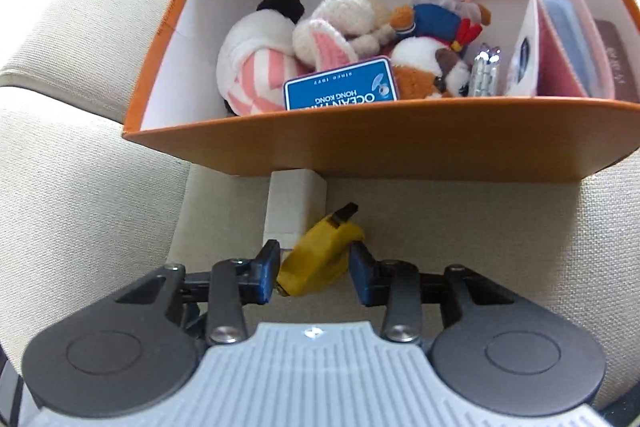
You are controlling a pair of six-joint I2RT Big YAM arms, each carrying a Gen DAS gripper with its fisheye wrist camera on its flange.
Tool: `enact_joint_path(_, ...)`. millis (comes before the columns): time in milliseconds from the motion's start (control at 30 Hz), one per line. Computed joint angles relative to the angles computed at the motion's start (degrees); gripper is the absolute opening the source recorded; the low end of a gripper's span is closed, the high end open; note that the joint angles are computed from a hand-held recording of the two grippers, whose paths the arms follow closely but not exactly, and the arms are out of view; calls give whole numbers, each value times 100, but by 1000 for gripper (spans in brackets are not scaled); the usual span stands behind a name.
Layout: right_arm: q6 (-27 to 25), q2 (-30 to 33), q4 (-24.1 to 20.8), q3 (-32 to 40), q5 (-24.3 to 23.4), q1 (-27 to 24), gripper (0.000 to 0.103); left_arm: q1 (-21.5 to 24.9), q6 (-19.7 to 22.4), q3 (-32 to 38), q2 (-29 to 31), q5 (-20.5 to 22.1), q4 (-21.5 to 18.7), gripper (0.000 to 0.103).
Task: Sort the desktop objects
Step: 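Grasp the yellow tape measure with right gripper while left grasps the white charger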
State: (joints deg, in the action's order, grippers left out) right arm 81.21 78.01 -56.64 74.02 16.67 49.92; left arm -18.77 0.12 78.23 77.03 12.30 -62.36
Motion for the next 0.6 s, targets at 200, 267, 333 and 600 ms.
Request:
enact_joint_path(200,-167,61,-75,80,-12,19,29,-7,-3,36,43,8,-45,52)
enact_joint_path(267,-248,25,-160,93,45,48,24,-26,38,81,79,-1,-75,52)
enact_joint_path(333,-390,-46,-299,91,46,62,22,-51,68,140,137,8,-46,52)
enact_joint_path(600,-518,-673,-1225,-140,459,282,21,-276,178,582,568,109,84,52)
